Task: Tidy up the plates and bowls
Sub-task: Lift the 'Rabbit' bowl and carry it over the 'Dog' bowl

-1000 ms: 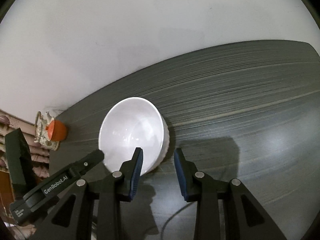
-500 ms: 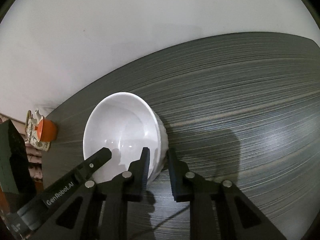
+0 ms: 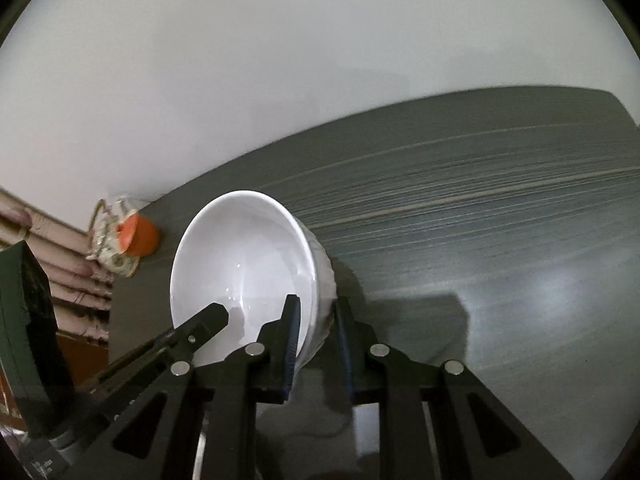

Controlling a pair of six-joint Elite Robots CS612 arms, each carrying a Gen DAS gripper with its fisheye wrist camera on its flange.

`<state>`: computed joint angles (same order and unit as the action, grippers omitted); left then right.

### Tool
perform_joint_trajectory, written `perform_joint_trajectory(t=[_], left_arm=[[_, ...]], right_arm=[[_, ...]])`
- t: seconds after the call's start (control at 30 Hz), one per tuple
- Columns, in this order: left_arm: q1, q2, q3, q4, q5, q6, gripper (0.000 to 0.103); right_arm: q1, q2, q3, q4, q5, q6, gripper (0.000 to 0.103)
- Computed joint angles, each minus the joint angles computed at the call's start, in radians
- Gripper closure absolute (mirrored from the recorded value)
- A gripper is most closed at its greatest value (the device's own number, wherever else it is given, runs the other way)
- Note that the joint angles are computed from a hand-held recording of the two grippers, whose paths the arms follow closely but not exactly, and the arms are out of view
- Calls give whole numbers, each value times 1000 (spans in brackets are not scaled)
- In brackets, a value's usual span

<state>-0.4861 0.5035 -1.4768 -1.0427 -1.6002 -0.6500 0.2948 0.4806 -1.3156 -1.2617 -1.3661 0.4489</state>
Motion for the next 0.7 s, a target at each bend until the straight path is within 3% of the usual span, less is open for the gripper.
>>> perform_joint_trajectory(t=[0.2, 0.27, 0.7], left_arm=[[-43, 0, -83, 46, 56, -22, 91], [-40, 3, -136, 83, 69, -10, 91], [-121, 39, -342, 266, 148, -61, 91]], right_arm=[[15, 13, -108, 46, -16, -27, 85], [16, 22, -148, 66, -11, -31, 85], [32, 118, -398, 180, -22, -35, 84]])
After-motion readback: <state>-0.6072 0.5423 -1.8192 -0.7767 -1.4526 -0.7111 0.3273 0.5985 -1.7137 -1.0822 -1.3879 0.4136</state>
